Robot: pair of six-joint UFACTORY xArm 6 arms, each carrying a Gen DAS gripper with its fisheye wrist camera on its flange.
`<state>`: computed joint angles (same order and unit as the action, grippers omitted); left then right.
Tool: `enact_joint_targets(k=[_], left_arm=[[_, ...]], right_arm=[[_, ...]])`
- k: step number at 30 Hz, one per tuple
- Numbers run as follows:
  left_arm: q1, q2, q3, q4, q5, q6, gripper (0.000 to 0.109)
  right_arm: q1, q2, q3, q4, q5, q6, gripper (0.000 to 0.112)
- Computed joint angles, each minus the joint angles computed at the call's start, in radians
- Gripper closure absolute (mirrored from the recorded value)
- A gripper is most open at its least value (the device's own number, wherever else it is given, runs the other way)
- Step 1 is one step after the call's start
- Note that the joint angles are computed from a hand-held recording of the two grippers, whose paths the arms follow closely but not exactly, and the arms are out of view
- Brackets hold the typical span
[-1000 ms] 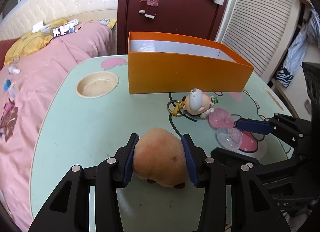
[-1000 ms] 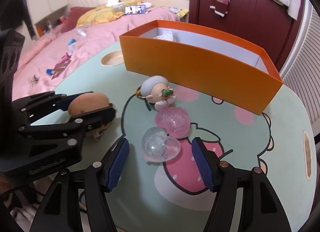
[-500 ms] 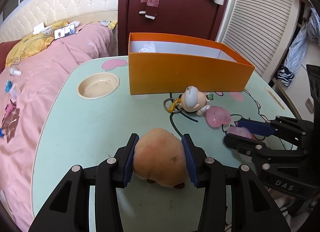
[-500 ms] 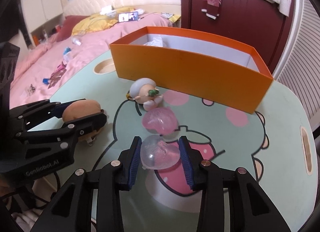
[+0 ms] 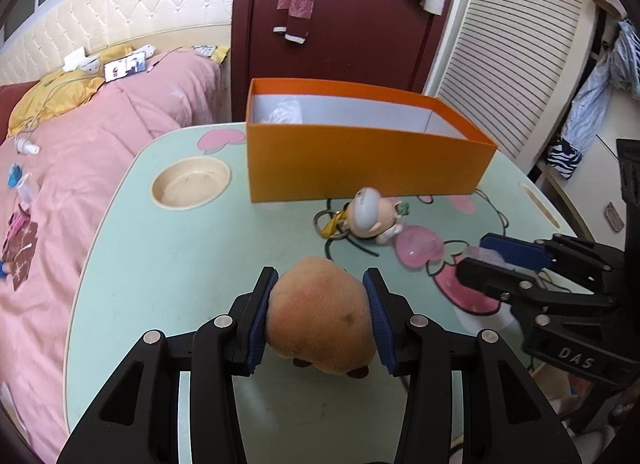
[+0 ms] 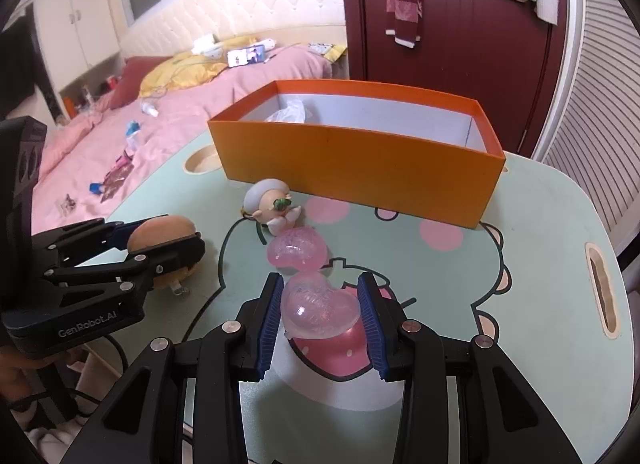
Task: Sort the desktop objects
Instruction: 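Drop plush head into orange box with left tool while right tool drops clear heart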
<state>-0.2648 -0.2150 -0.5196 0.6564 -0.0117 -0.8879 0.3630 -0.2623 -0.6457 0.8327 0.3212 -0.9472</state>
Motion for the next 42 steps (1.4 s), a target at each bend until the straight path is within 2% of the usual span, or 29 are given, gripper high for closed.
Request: enact_joint_targets(k=[3, 13, 16, 32, 42], left_arm=[[-0.016, 0.009, -0.015, -0.077, 0.004, 0.070, 0.063], [-0.044, 0.036, -0.075, -0.198, 0.013, 0.197, 0.063], [-0.056, 0.040, -0.090, -0.296, 0.003, 0.289, 0.063], [-0.041, 0.145, -0.258, -0.344, -0.012, 0.387, 0.063], [-0.043, 0.258, -0.378, -0.512, -0.002, 0.540, 0.063]], right_arm=[[-0.003, 0.013, -0.012, -0.009, 0.007, 0.009, 0.075], [-0.014, 0.045, -0.057, -0.006, 0.012, 0.014, 0.075], [-0.017, 0.052, -0.073, -0.005, 0.011, 0.014, 0.075], [-0.024, 0.132, -0.202, 0.030, 0.003, -0.018, 0.075], [-0.021, 0.225, -0.318, 0.057, -0.014, -0.021, 0.075]])
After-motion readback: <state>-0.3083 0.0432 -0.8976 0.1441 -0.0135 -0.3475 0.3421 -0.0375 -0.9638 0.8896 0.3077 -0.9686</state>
